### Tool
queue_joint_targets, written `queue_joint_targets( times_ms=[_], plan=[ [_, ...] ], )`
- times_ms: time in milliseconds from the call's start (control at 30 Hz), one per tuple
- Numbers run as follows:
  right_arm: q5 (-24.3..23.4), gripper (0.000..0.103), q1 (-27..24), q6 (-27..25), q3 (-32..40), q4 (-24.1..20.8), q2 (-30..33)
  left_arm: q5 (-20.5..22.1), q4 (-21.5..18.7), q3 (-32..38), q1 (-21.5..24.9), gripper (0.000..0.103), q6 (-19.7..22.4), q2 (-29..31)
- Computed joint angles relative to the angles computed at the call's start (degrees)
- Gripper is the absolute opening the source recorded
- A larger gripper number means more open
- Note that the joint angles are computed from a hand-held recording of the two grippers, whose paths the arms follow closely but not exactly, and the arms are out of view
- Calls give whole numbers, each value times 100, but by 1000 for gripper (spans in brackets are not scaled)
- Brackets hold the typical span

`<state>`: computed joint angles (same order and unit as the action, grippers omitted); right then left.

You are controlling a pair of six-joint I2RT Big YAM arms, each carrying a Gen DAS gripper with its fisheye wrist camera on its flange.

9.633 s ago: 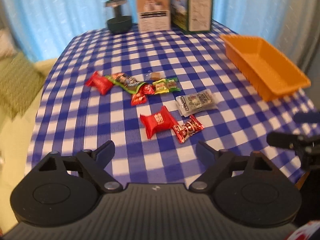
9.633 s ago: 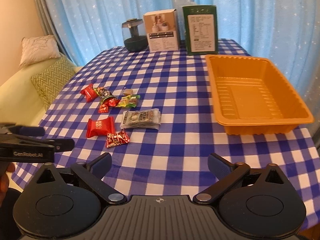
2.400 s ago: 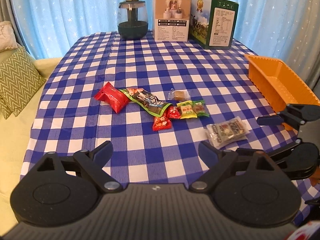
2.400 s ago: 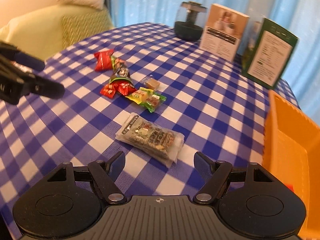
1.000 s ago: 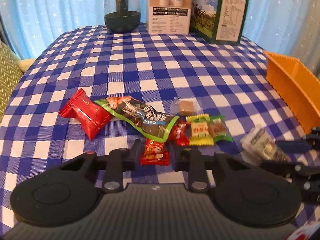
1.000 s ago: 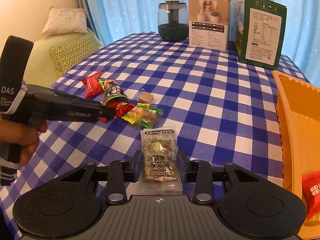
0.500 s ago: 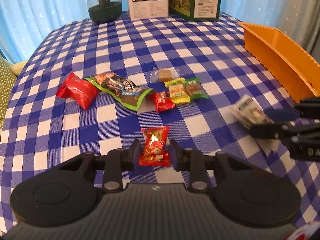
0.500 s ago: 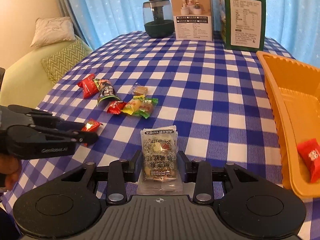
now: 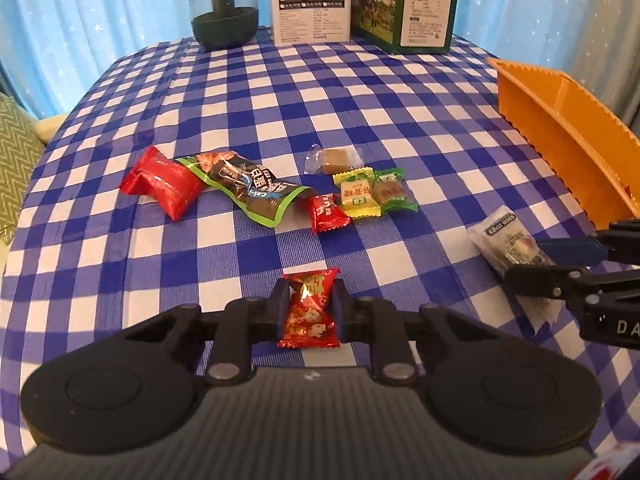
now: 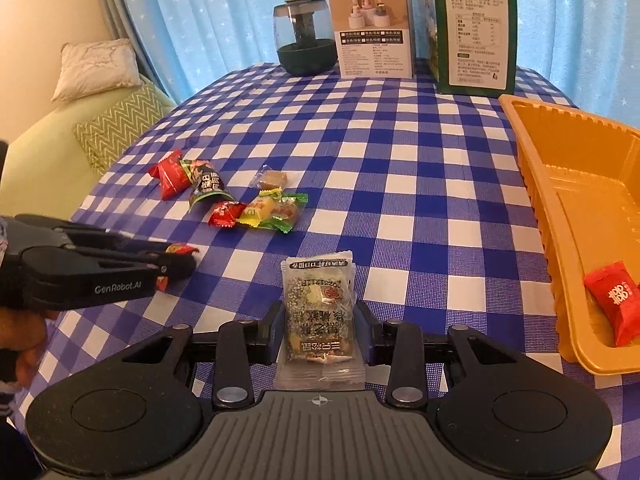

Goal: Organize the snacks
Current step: 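Carry the packet and the candy over the orange tray with both tools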

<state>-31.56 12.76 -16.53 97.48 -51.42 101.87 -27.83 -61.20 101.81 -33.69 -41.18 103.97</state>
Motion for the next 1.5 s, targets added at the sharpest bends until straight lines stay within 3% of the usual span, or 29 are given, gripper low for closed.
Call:
queue_joint_targets(
  times_ms=[400,700,1500],
  plan=[
    [-94,37,-171,313,-245,45,-484,-426,-682,584,-513,19,-1195,20],
    [-88,37,-368,338,-426,-51,-836,-613,-1137,1110,-860,19,-1619,191],
    [-244,37,-855,431,-436,-54,-1150,-802,-1665,2569,-1164,19,-1380,857]
  ],
)
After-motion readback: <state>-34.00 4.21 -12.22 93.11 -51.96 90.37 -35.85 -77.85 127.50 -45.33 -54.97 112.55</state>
